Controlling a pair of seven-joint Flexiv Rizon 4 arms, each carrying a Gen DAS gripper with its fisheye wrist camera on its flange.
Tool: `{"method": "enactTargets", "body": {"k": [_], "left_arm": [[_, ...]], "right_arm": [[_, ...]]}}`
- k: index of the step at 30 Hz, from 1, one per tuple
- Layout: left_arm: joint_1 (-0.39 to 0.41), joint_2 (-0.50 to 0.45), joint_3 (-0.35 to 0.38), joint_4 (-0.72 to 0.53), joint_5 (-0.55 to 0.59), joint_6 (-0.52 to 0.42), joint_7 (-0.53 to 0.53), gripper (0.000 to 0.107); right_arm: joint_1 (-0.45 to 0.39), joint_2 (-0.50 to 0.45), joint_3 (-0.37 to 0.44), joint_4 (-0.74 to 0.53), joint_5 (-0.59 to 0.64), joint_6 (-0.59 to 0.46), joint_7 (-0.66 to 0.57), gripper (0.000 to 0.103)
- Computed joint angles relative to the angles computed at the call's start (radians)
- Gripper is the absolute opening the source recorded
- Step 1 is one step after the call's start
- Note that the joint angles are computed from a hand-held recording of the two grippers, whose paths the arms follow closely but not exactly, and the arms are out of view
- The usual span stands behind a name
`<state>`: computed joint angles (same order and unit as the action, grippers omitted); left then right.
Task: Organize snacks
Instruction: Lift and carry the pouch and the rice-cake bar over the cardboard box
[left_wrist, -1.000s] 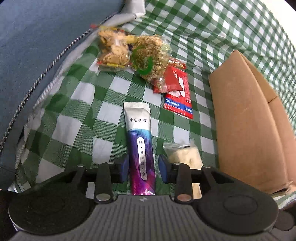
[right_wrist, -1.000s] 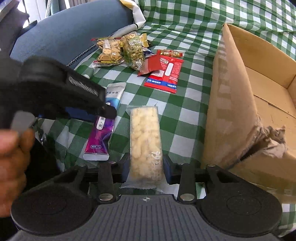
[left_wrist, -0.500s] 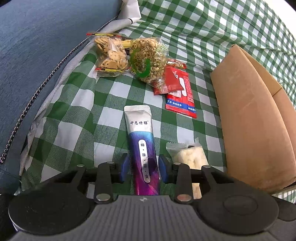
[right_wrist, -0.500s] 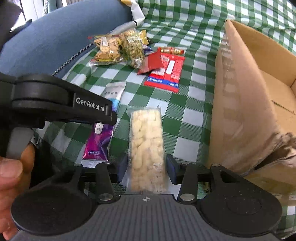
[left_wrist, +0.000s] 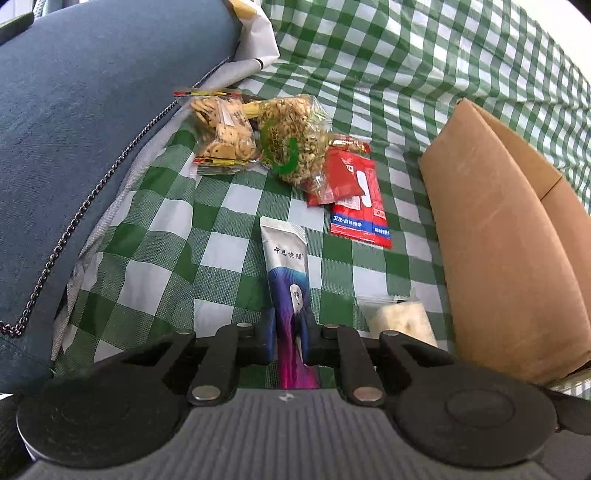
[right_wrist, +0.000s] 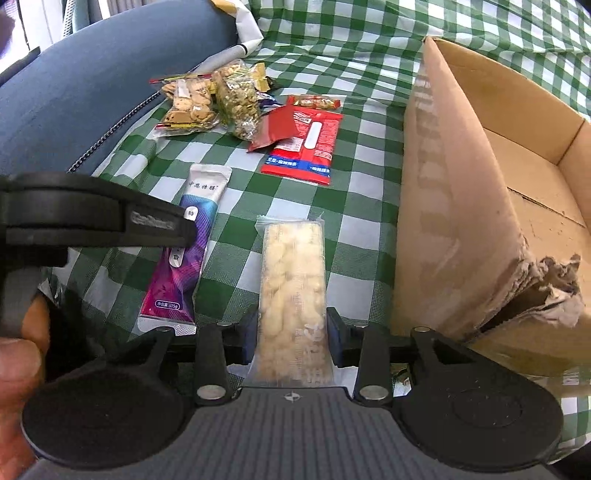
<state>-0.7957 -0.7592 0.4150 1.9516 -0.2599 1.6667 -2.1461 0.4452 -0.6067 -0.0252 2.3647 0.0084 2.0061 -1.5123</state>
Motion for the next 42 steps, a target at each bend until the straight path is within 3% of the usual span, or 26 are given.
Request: {"method": "enactTargets", "body": {"k": [4, 6, 8, 22, 34, 42], "left_arm": [[0.052, 0.017, -0.061, 0.005, 0.009, -0.002, 0.02, 0.015], [0.053, 0.015, -0.059, -0.004, 0.011, -0.027, 0.02, 0.026], [0.049, 0.009, -0.05, -0.013, 0.019, -0.043, 0.008, 0.031], [0.008, -0.013, 0.014, -0.064, 0.132, -0.091, -0.045, 0.033], [-0.006, -0.029, 0.043, -0.099, 0.215, -0.108, -0.082, 0.022], [-0.005, -0.025, 0.044, -0.046, 0.165, 0.018, -0.108, 0.011]], "right_arm": [[-0.008, -0.001, 0.006, -0.005, -0.005, -0.021, 0.011, 0.039], [-0.01, -0.001, 0.006, -0.009, -0.008, -0.031, 0.018, 0.04], [-0.021, 0.002, 0.015, -0.011, -0.018, -0.049, 0.029, 0.04], [-0.013, -0.001, 0.004, -0.007, -0.031, -0.041, 0.038, 0.041], [-0.014, 0.001, 0.006, -0.004, -0.025, -0.03, 0.035, 0.039], [-0.047, 0.004, 0.035, 0.001, -0.027, 0.023, 0.035, 0.039]]}}
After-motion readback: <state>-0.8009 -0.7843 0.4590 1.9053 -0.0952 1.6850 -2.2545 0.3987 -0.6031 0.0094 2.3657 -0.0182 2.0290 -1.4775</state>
